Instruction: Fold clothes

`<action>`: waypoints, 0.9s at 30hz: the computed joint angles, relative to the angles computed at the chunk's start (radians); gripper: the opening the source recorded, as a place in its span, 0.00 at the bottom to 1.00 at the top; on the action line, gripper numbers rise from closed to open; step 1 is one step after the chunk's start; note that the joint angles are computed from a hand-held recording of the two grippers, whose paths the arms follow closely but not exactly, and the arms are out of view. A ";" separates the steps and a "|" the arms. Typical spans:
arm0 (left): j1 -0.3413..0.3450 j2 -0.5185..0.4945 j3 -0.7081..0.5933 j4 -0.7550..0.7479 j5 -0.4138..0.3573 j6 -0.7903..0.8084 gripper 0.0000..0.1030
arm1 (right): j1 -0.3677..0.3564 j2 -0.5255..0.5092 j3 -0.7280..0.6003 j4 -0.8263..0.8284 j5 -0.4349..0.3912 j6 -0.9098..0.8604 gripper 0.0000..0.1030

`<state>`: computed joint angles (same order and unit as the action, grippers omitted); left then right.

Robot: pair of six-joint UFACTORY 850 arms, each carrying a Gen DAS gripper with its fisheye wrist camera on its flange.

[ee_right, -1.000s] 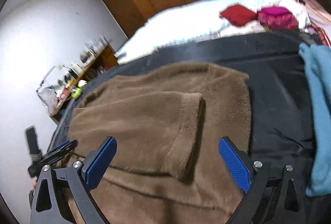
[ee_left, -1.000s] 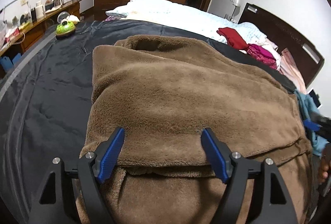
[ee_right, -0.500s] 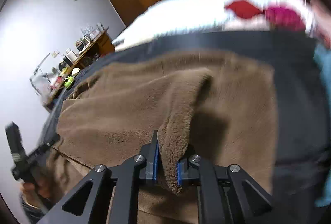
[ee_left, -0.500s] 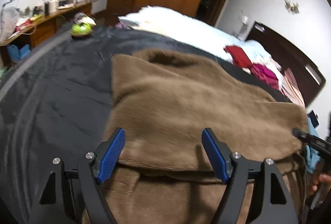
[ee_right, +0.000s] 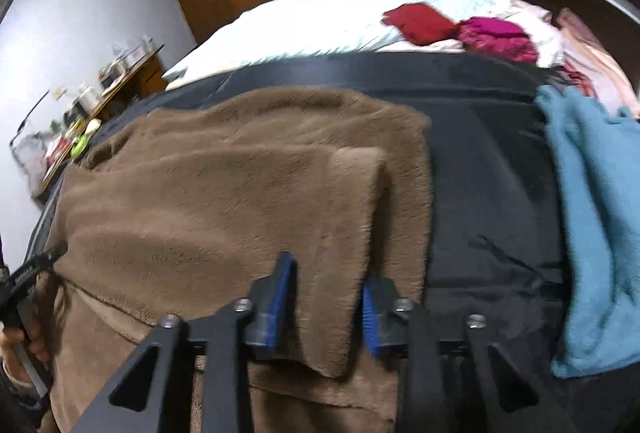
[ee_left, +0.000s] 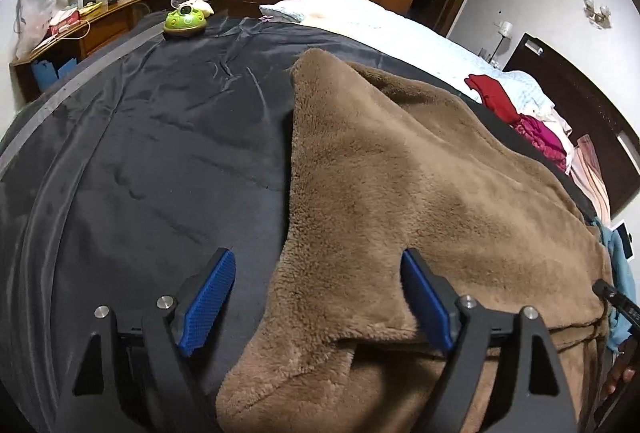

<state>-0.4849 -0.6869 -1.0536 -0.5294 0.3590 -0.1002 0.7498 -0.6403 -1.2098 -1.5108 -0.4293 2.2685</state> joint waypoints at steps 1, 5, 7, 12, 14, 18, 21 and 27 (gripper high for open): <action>-0.004 0.007 0.008 -0.004 0.016 0.000 0.84 | 0.008 0.008 0.005 0.007 -0.032 -0.003 0.63; -0.050 0.058 0.073 -0.017 0.173 0.039 0.84 | 0.063 0.021 -0.006 -0.087 -0.131 -0.020 0.67; -0.071 0.057 0.071 -0.060 0.200 0.127 0.85 | 0.072 -0.005 -0.039 -0.081 -0.093 -0.087 0.67; -0.066 -0.014 -0.026 -0.260 0.036 0.352 0.85 | 0.063 -0.110 -0.123 0.160 -0.023 -0.358 0.68; -0.041 -0.024 -0.036 -0.154 -0.021 0.237 0.85 | 0.059 -0.100 -0.091 0.085 -0.005 -0.255 0.70; -0.031 -0.033 -0.040 -0.087 -0.036 0.172 0.88 | 0.067 -0.095 -0.078 0.078 -0.022 -0.264 0.71; -0.032 -0.039 -0.043 -0.108 -0.029 0.202 0.90 | 0.071 -0.086 -0.075 0.081 -0.015 -0.254 0.71; -0.017 -0.018 -0.034 -0.056 -0.065 0.152 0.90 | 0.136 0.001 0.022 -0.008 -0.011 -0.146 0.72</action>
